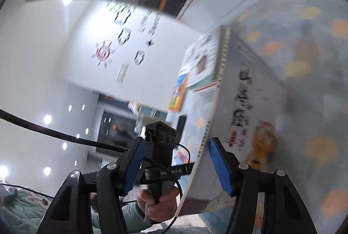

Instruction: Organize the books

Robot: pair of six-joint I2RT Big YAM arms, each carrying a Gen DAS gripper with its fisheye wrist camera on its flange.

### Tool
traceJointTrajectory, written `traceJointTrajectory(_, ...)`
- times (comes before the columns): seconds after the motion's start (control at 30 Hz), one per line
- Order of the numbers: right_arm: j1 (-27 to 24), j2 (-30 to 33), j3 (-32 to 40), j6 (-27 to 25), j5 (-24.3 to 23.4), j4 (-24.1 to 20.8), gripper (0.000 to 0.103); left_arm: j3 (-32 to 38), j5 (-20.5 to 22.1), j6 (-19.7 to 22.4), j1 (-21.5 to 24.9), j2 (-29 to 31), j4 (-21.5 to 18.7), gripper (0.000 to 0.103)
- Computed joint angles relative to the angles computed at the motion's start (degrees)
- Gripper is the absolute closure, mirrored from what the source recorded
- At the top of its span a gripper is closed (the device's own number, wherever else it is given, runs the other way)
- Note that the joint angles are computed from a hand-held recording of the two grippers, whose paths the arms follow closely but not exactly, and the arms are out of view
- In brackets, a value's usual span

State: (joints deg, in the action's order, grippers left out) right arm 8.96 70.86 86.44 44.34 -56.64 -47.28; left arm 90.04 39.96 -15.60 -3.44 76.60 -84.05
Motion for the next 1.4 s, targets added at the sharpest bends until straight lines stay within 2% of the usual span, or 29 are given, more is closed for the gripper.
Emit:
traceJointTrajectory(0.1, 5.2, 5.2, 4.3, -2.0, 0.9, -2.6, 0.043, 0.3, -6.0, -3.4, 5.3, -2.2, 2.4, 0.071)
traceJointTrajectory(0.2, 10.5, 10.0, 8.3, -5.8, 2.8, -9.0, 0.043, 1.2, -12.5, -1.2, 9.2, -2.5, 1.8, 0.071)
traceJointTrajectory(0.27, 12.2, 9.5, 7.6, -8.9, 5.4, -12.1, 0.043, 1.7, -13.6, 1.5, 9.7, -1.9, 0.4, 0.071)
traceJointTrajectory(0.3, 12.8, 9.9, 8.5, -11.5, 8.8, -15.7, 0.042, 1.6, -13.3, 2.6, 9.4, -1.7, -0.5, 0.071)
traceJointTrajectory(0.37, 14.2, 11.2, 10.2, -16.9, 19.4, -24.5, 0.042, 1.1, -13.0, 3.8, 7.2, -0.8, -1.5, 0.071)
traceJointTrajectory(0.4, 14.9, 12.2, 11.0, -18.3, 24.7, -28.7, 0.042, 1.2, -12.6, 4.8, 6.7, -0.4, -2.5, 0.071)
traceJointTrajectory(0.47, 16.3, 13.8, 11.7, -18.0, 33.0, -33.7, 0.042, 0.2, -12.1, 6.1, 4.7, 0.2, -3.3, 0.071)
traceJointTrajectory(0.5, 17.0, 13.6, 10.9, -16.8, 36.8, -34.5, 0.042, -0.2, -13.2, 6.8, 3.3, 0.5, -3.3, 0.071)
traceJointTrajectory(0.57, 17.4, 13.1, 9.5, -16.2, 39.7, -34.2, 0.042, -0.7, -16.8, 6.5, 0.4, 0.3, -3.7, 0.071)
traceJointTrajectory(0.63, 18.2, 11.8, 7.8, -15.4, 42.9, -33.2, 0.056, -1.5, -18.5, 6.0, -0.7, 0.2, -2.6, 0.071)
traceJointTrajectory(0.7, 19.5, 10.3, 5.8, -14.4, 45.8, -31.0, 0.067, -1.3, -18.4, 5.6, -0.7, 0.2, -2.6, 0.070)
traceJointTrajectory(0.77, 20.3, 9.8, 4.3, -14.2, 46.5, -29.3, 0.069, -1.4, -16.6, 4.8, 0.1, 0.4, -2.8, 0.065)
traceJointTrajectory(0.9, 20.7, 9.5, 3.4, -15.4, 46.7, -28.5, 0.068, -1.2, -10.4, 3.5, 2.5, 1.3, -4.0, 0.064)
traceJointTrajectory(0.97, 18.7, 7.4, 1.6, -14.5, 41.9, -27.6, 0.066, -1.5, -3.5, 2.4, 4.0, 1.4, -4.8, 0.064)
traceJointTrajectory(1.0, 18.0, 7.7, 1.9, -13.3, 41.2, -27.2, 0.065, -1.9, -0.6, 2.2, 5.0, 1.1, -4.5, 0.064)
traceJointTrajectory(1.07, 16.0, 6.6, 0.0, -10.8, 37.0, -24.8, 0.065, -3.8, 10.4, 0.4, 8.1, -0.3, -2.9, 0.064)
traceJointTrajectory(1.1, 14.3, 5.6, -1.8, -8.5, 33.2, -22.7, 0.066, -5.4, 17.8, -3.0, 9.7, -1.1, -0.5, 0.064)
traceJointTrajectory(1.13, 12.7, 4.7, -3.6, -6.3, 29.9, -20.7, 0.066, -6.9, 22.4, -6.7, 10.4, -1.7, 2.4, 0.064)
traceJointTrajectory(1.17, 11.0, 3.7, -6.0, -2.8, 25.8, -17.6, 0.066, -7.2, 23.6, -7.8, 10.7, -1.8, 3.1, 0.064)
traceJointTrajectory(1.23, 8.2, 1.8, -10.7, 4.1, 19.3, -11.1, 0.067, -6.0, 19.1, -6.6, 9.5, -1.5, 1.8, 0.065)
traceJointTrajectory(1.27, 7.2, 1.1, -12.5, 6.9, 17.2, -8.6, 0.069, -4.7, 13.9, -4.5, 8.1, -1.1, 0.3, 0.065)
traceJointTrajectory(1.3, 6.6, 0.5, -14.0, 9.3, 15.8, -6.4, 0.070, -3.8, 8.9, -3.1, 6.6, -0.9, -0.6, 0.067)
traceJointTrajectory(1.33, 6.3, 0.3, -14.8, 10.7, 15.0, -4.9, 0.070, -2.4, 3.8, -1.0, 4.9, -0.4, -1.9, 0.076)
traceJointTrajectory(1.37, 6.1, 0.1, -15.5, 11.8, 14.4, -3.8, 0.070, -1.2, 0.1, 0.9, 3.2, 0.2, -2.6, 0.079)
traceJointTrajectory(1.4, 6.0, 0.0, -15.6, 12.1, 14.2, -3.5, 0.070, -0.7, -1.2, 1.8, 2.1, 0.7, -2.7, 0.082)
